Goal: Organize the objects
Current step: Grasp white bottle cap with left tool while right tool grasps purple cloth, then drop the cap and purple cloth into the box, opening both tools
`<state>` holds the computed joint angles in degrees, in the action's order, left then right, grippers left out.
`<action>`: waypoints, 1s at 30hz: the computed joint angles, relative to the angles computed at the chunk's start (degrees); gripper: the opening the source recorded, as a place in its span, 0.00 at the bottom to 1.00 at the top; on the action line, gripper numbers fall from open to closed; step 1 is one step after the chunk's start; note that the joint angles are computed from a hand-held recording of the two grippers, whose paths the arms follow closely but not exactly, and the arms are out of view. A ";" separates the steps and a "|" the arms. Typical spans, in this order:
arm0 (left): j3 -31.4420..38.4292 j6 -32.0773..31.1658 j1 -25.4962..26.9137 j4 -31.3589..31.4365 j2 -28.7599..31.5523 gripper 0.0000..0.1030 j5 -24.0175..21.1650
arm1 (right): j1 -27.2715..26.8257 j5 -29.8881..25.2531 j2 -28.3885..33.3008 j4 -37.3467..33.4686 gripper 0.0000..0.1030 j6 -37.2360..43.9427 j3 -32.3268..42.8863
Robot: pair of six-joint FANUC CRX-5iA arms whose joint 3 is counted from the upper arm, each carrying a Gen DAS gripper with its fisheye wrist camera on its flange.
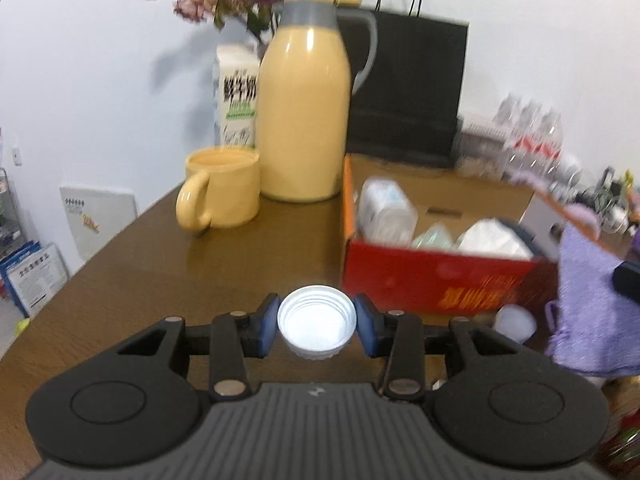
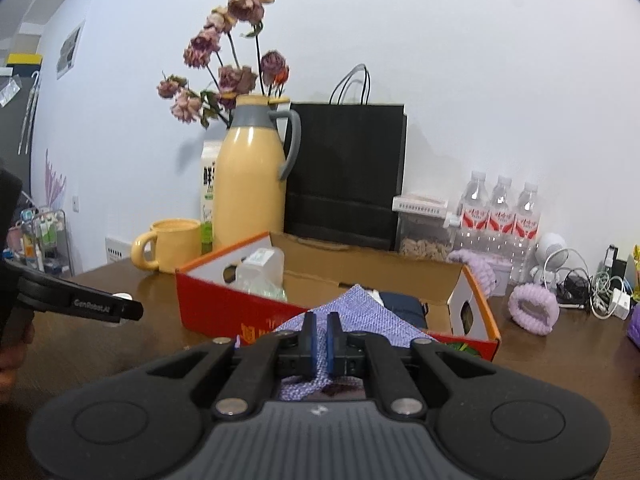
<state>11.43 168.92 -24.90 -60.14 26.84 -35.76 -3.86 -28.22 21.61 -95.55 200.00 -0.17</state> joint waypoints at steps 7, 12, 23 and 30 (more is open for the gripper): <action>3.77 1.49 -1.38 -4.42 -0.25 0.40 0.78 | -0.55 -1.39 -0.33 -4.99 0.03 3.54 1.50; 10.09 -2.27 -0.92 -2.32 3.08 0.40 1.93 | 1.10 1.46 1.60 -4.00 0.03 0.63 6.22; 23.39 -15.23 2.07 8.99 13.00 0.40 3.56 | 7.21 9.44 10.44 16.23 0.03 -23.17 20.64; 29.42 -25.02 4.91 18.13 18.55 0.40 4.18 | 11.11 12.19 16.99 38.03 0.04 -46.82 27.46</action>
